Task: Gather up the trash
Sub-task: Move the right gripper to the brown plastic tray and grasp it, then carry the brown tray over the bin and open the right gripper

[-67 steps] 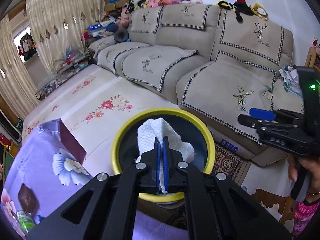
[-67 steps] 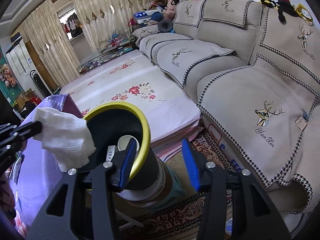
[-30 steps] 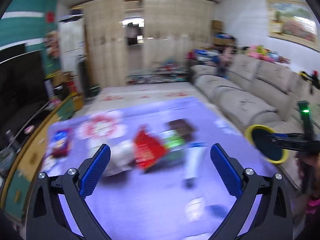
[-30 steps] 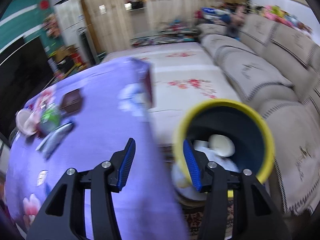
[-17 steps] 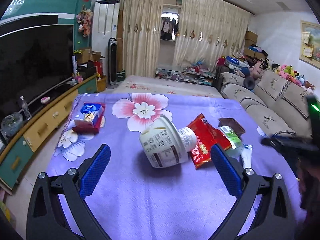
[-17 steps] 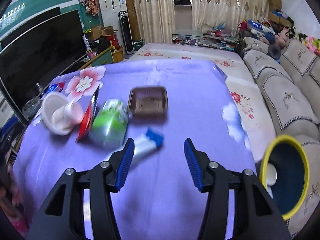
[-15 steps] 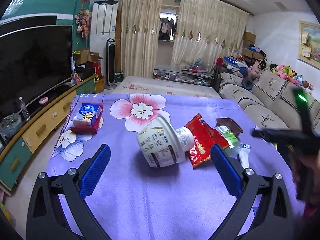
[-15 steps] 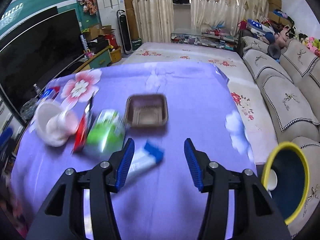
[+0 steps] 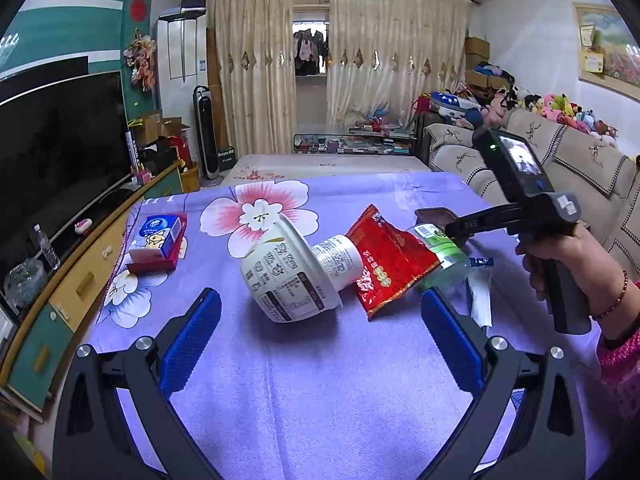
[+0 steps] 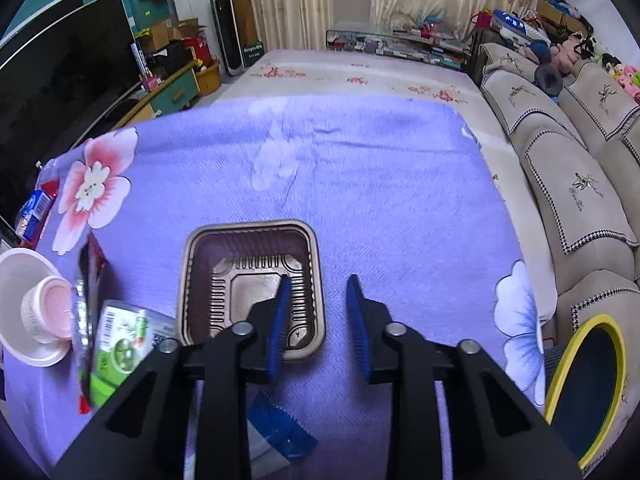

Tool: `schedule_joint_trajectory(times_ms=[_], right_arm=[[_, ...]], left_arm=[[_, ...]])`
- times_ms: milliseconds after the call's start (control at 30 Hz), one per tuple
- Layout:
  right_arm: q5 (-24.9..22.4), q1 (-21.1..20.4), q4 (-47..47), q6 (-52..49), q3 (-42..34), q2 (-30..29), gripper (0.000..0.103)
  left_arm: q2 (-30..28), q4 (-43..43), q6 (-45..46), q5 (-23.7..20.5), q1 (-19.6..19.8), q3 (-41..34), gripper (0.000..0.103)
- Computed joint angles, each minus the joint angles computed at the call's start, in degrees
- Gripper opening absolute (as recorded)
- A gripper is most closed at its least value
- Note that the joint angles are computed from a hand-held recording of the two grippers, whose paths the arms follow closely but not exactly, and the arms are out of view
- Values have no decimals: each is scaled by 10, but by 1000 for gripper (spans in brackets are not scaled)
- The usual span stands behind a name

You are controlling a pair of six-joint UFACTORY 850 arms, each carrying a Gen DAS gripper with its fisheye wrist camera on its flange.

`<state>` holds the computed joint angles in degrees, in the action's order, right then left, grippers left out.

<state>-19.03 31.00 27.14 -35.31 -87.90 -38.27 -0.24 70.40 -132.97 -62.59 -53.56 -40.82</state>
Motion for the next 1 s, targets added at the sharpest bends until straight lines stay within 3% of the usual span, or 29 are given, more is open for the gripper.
schedule_joint_trajectory(times_ms=[67, 100, 433, 700, 900, 1000], right_arm=[[4, 1, -10, 13, 0, 1, 7], [1, -1, 12, -5, 2, 2, 6], [19, -31, 223, -213, 78, 77, 4], [19, -96, 384, -388, 169, 157, 5], [54, -161, 423, -401, 210, 180, 5], [64, -195, 396, -358, 209, 170, 5]], left_arm=[[-2, 0, 2, 3, 0, -2, 98], [-4, -1, 4, 3, 0, -4, 98], [-2, 1, 4, 9, 1, -2, 98], [-7, 5, 10, 13, -2, -5, 98], [-2, 18, 2, 22, -5, -2, 98], [-4, 27, 0, 29, -6, -3, 98]])
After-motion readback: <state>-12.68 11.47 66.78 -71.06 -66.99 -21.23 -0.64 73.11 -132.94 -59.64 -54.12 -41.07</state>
